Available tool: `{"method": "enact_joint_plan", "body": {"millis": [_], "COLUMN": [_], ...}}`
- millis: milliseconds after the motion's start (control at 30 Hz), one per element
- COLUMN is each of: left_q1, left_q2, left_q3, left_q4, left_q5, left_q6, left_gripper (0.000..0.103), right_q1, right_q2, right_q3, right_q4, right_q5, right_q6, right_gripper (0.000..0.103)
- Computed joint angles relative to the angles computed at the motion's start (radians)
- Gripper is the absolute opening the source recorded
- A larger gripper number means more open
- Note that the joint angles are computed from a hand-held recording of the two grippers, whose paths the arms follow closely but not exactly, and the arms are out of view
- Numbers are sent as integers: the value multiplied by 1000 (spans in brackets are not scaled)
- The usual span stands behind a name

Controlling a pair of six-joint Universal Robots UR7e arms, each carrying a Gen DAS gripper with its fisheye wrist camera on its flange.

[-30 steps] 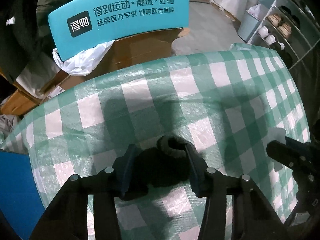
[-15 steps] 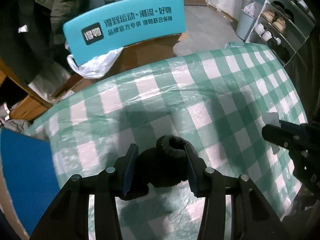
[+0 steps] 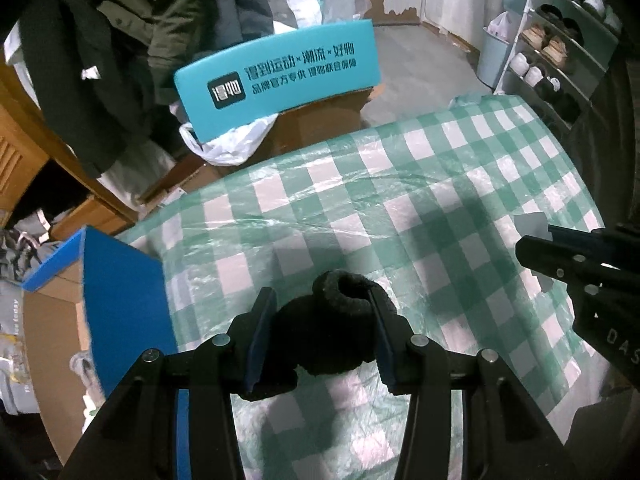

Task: Organize soft objects
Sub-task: 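Carry black cloth with left tool while right tool carries white piece over the box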

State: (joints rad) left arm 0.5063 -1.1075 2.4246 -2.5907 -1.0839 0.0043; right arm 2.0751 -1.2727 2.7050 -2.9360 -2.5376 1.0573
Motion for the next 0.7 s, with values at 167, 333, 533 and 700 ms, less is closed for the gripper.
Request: {"method": "enact_joint_plan", "body": {"millis": [167, 333, 533, 700], "left_q1": [-12, -27, -36, -45], "left_q2": [-76, -150, -234, -311], "left_q3": [22, 40, 53, 66], "left_q4": [39, 91, 150, 206], "left_q5": [-6, -9, -2, 12], "left_q6": [-22, -40, -50, -54], "left_gripper": [46, 46, 46, 46], "right_q1": [75, 138, 198, 227], "right_q2": [-20, -20, -2, 22], "right_q3": [-39, -77, -113, -133], "right_q4": [127, 235, 286, 278], "right_q5": [-15, -19, -9, 5], "right_q6": [69, 125, 149, 143], "right_gripper": [15, 15, 15, 15]}}
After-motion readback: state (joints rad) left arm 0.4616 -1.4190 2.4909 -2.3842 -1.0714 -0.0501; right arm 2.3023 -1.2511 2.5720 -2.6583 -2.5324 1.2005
